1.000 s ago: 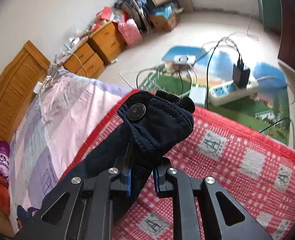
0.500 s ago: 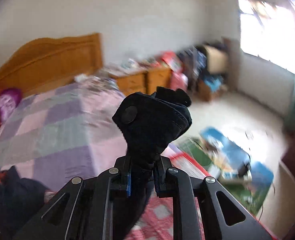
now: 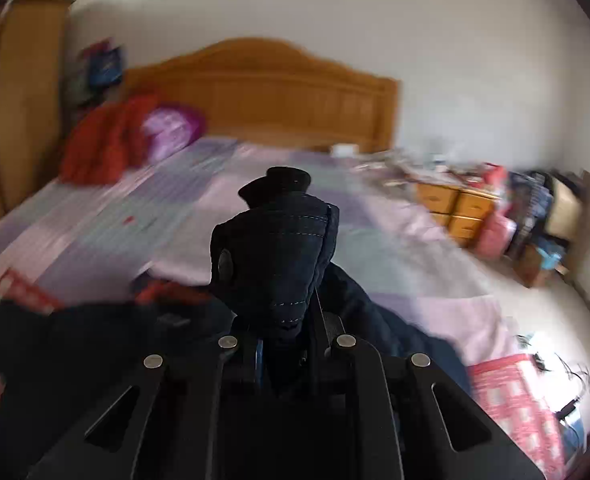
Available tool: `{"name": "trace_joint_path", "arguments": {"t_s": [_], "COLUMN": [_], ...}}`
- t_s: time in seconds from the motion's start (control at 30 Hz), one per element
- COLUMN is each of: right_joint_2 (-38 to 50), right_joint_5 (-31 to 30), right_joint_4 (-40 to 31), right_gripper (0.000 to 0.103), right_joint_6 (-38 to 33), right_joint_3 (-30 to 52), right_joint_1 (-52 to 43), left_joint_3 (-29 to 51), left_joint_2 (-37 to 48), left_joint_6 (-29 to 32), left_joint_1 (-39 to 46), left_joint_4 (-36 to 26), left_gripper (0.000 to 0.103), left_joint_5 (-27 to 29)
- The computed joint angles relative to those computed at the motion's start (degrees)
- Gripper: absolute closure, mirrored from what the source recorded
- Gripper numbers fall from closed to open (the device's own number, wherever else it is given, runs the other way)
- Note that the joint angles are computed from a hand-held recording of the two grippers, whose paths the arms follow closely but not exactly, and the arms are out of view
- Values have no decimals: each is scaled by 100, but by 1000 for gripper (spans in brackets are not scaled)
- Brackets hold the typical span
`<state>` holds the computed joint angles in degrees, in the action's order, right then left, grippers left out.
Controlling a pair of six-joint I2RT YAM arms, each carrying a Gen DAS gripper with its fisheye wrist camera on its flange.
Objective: Fold large clothes
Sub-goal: 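Grasp the buttoned sleeve cuff with the right tool and lift it toward the collar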
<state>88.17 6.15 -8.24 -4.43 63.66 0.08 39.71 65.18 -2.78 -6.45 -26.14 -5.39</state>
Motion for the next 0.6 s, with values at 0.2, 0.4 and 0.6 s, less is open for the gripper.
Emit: {"name": "trace_joint_path", "arguments": {"t_s": [0.2,0.4,0.6], "right_joint_2": [1536,2637,2786], "right_joint_5": [1290,1633,1813], "right_joint_4": [438,685,868], "right_gripper": [85,85,85], "right_joint_6": [281,576,738], "right_joint_3": [225,355,342], "right_joint_1": [1732,2234,2574], "left_joint_3": [-444,-804,-958], "left_joint_2": [-739,-880,-901], "left_joint_6": [1080,1607,1576], "left_joint_1": [1730,2526,2752], "left_joint_4": [-375,-266,-214], "left_gripper": [0,0,0], "left_joint_5": [780,1168,1286]}}
